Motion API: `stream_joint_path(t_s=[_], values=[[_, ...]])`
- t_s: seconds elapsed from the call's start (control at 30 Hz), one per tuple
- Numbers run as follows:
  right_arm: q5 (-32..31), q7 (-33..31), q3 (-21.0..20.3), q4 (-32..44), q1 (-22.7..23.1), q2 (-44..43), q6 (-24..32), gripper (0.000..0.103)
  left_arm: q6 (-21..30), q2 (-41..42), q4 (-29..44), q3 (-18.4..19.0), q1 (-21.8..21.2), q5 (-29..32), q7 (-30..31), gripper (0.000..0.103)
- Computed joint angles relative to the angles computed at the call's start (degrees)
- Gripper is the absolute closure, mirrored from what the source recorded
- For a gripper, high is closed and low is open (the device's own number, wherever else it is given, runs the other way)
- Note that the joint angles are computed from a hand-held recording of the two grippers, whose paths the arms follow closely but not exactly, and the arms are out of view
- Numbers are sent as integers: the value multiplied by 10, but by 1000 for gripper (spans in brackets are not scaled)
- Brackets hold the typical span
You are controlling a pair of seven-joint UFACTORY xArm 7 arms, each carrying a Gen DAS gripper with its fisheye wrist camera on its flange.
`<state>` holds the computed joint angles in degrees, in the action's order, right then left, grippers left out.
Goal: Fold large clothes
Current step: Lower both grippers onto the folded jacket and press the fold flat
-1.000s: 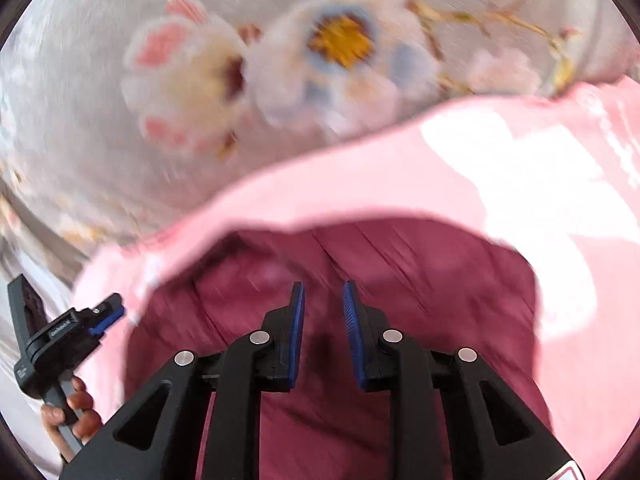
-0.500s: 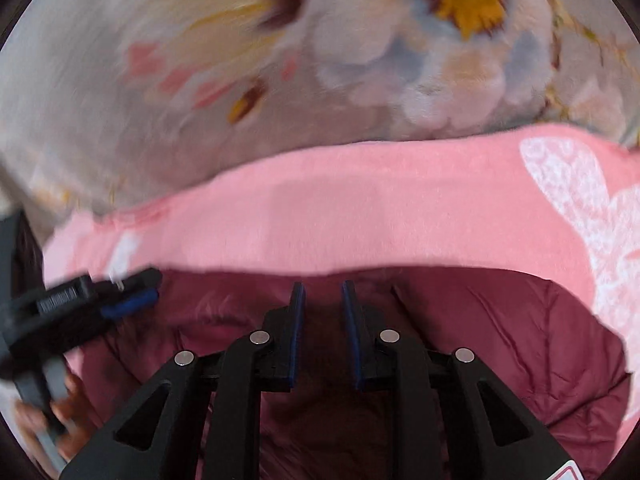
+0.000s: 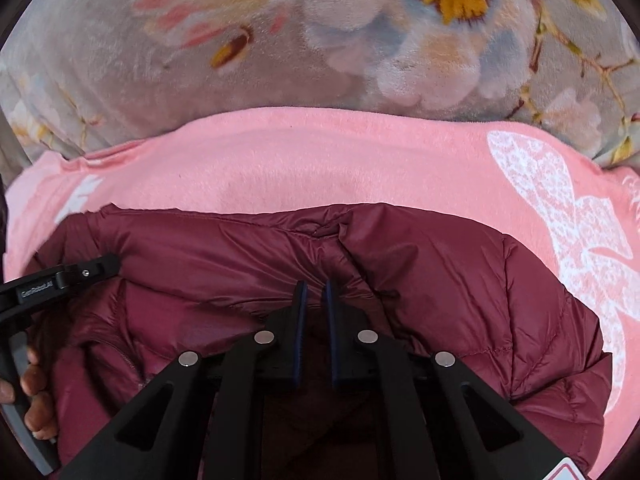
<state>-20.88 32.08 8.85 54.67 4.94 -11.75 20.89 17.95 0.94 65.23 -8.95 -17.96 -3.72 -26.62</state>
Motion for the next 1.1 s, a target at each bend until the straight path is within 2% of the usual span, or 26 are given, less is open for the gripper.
stream_joint_path(t_s=[0.1, 0.2, 0.37, 0.63, 0.97, 1.1], values=[[-92, 70, 32, 13, -23, 10, 17, 98, 5, 2, 3, 2, -6, 123, -85, 81], [-114, 85, 25, 18, -14, 14, 24, 98, 16, 4, 9, 3, -9, 185, -127, 81], [-90, 69, 8, 12, -2, 13, 8, 98, 21, 8, 16, 4, -10, 207, -140, 81], [-49, 42, -4, 5, 4, 13, -10, 98, 61, 23, 44, 6, -24, 288, -188, 81], [-24, 30, -3, -2, 0, 11, -25, 98, 78, 30, 58, 9, -33, 333, -215, 81], [-38, 44, 4, 0, -6, 12, -20, 99, 96, 38, 72, 11, -39, 355, -228, 81]])
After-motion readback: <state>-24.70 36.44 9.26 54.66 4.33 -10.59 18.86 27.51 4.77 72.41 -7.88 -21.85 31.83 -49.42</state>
